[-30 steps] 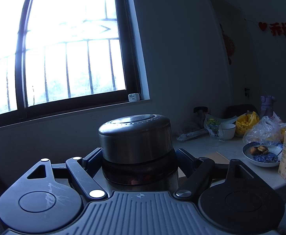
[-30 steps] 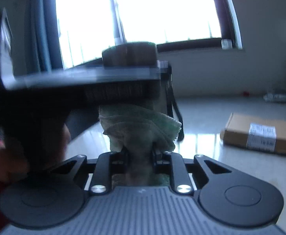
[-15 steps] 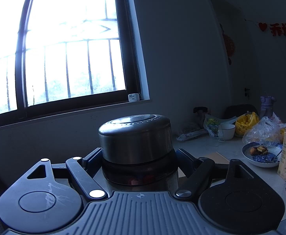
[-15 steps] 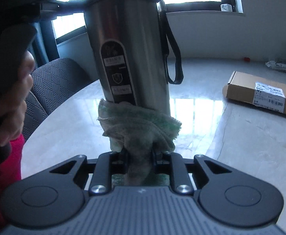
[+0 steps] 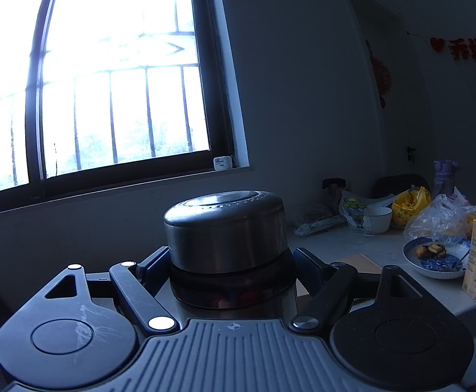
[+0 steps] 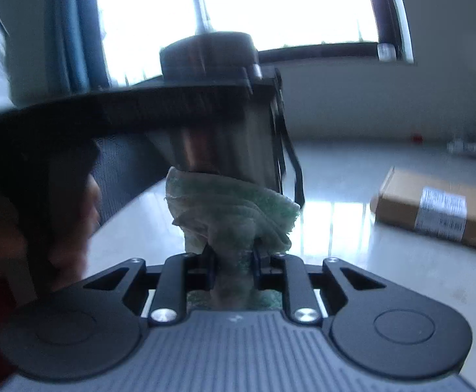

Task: Clean container
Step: 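Keep wiping the thermos body with the towel in the right gripper while the left gripper turns it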

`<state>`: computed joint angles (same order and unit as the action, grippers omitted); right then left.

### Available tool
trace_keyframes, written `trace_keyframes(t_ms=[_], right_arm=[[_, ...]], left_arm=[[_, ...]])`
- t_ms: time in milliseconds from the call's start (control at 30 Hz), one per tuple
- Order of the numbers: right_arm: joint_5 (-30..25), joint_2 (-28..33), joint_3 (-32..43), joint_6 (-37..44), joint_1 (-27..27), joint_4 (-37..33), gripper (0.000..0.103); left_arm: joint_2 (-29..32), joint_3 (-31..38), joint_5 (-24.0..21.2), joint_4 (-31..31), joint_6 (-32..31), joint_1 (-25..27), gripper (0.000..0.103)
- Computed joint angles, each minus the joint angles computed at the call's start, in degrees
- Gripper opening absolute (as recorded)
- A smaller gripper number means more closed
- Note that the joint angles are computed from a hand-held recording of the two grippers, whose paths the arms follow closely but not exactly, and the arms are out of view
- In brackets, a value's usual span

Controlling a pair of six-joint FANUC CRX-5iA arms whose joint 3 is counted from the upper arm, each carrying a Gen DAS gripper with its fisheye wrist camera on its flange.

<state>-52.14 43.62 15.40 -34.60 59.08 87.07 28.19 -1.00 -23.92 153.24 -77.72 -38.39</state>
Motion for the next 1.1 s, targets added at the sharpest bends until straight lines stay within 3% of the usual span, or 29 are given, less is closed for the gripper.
trace_keyframes(t_ms=[167, 833, 967, 1100], right_arm=[[-0.44, -1.10, -1.48, -1.94, -0.16, 2.85, 0.020], [7.88, 0.69, -2.53, 1.86, -1.13, -6.12, 0.021], [9.45, -1.59, -6.05, -1.50, -2.29, -1.39, 0.021], [9.93, -5.92, -11.76, -9.38, -4.08, 9.58, 0.021]], left_arm=[[-0.36, -0.37, 0.06, 0.52, -0.53, -0.10, 0.081], [-0.68, -0.15, 0.79, 0.78, -0.66, -0.35, 0.081], [-0.56, 0.03, 0.78, 0.58, -0.53, -0.29, 0.081], [-0.49, 0.17, 0.79, 0.46, -0.50, -0.20, 0.081]])
